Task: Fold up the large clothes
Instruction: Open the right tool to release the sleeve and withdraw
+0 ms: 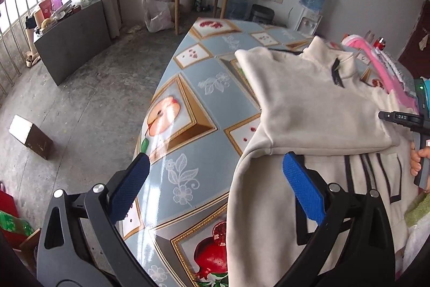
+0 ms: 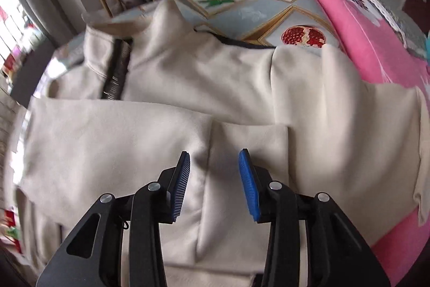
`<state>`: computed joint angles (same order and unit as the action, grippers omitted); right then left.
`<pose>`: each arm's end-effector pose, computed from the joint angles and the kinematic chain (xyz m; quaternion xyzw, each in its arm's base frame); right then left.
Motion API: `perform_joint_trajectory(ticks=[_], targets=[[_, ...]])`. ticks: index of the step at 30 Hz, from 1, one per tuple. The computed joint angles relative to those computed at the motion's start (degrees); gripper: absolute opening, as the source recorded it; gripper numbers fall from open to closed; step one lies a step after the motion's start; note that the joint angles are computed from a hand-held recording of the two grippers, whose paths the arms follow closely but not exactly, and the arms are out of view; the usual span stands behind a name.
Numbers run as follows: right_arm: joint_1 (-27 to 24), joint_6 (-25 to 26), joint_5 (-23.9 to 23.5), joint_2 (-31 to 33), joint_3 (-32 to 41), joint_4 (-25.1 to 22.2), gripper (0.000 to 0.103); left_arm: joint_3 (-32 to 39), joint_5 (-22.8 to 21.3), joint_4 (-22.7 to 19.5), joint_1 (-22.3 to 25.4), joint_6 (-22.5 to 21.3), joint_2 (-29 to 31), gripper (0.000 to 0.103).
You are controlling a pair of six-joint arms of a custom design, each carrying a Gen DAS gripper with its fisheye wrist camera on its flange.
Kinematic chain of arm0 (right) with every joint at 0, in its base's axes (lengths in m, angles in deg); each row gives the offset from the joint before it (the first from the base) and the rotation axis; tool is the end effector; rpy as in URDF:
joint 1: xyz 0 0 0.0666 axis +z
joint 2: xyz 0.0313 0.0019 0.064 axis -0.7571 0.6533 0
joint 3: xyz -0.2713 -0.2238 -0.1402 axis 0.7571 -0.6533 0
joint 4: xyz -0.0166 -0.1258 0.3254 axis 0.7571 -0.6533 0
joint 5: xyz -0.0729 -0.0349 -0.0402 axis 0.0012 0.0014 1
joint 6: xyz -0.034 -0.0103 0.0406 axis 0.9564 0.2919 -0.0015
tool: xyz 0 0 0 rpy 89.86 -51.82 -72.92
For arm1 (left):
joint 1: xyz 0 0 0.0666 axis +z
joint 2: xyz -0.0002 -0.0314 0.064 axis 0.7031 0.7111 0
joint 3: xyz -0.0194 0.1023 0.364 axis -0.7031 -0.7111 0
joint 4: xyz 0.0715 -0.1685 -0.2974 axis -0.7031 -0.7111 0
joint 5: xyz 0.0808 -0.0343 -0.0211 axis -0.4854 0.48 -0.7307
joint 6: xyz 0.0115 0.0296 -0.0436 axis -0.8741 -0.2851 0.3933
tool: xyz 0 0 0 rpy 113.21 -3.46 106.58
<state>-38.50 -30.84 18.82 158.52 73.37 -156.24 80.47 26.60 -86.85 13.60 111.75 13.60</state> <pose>0.6471 0.1303 0.4257 -0.1799 0.9461 0.1203 0.2412 0.3612 -0.1986 0.4494 -0.2538 0.9101 0.0179 0.3272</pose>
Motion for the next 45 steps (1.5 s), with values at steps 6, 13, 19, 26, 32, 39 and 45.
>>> perform_joint_trajectory(ticks=[6, 13, 19, 26, 32, 39, 45], targets=[[0.85, 2.58, 2.54, -12.08, -21.19, 10.45, 0.059, 4.32, 4.5, 2.6, 1.72, -4.35, 4.23, 0.097], [3.13, 2.08, 11.99, -14.17, -27.48, 12.97, 0.06, 13.25, 9.37, 2.5, 2.81, -10.03, 16.27, 0.096], [2.4, -2.33, 9.96, -23.42, -40.54, 18.89, 0.068, 15.99, 11.26, 4.14, 1.94, -10.44, 19.05, 0.096], [3.03, -6.06, 12.68, -25.01, -46.93, 22.47, 0.081, 21.87, 7.1, -1.19, 0.62, -14.41, 24.9, 0.097], [2.97, -7.87, 13.12, -27.11, -51.12, 26.49, 0.089, 19.7, 3.21, 1.1, -0.5, -16.48, 24.3, 0.097], [2.69, -8.28, 12.28, -25.49, -48.87, 25.48, 0.091, 21.27, 3.64, -0.6, -0.32, -16.62, 25.1, 0.097], [2.65, -7.77, 12.08, -27.09, -52.15, 29.68, 0.091, 20.81, 3.2, -0.05, -0.47, -16.17, 24.87, 0.097]])
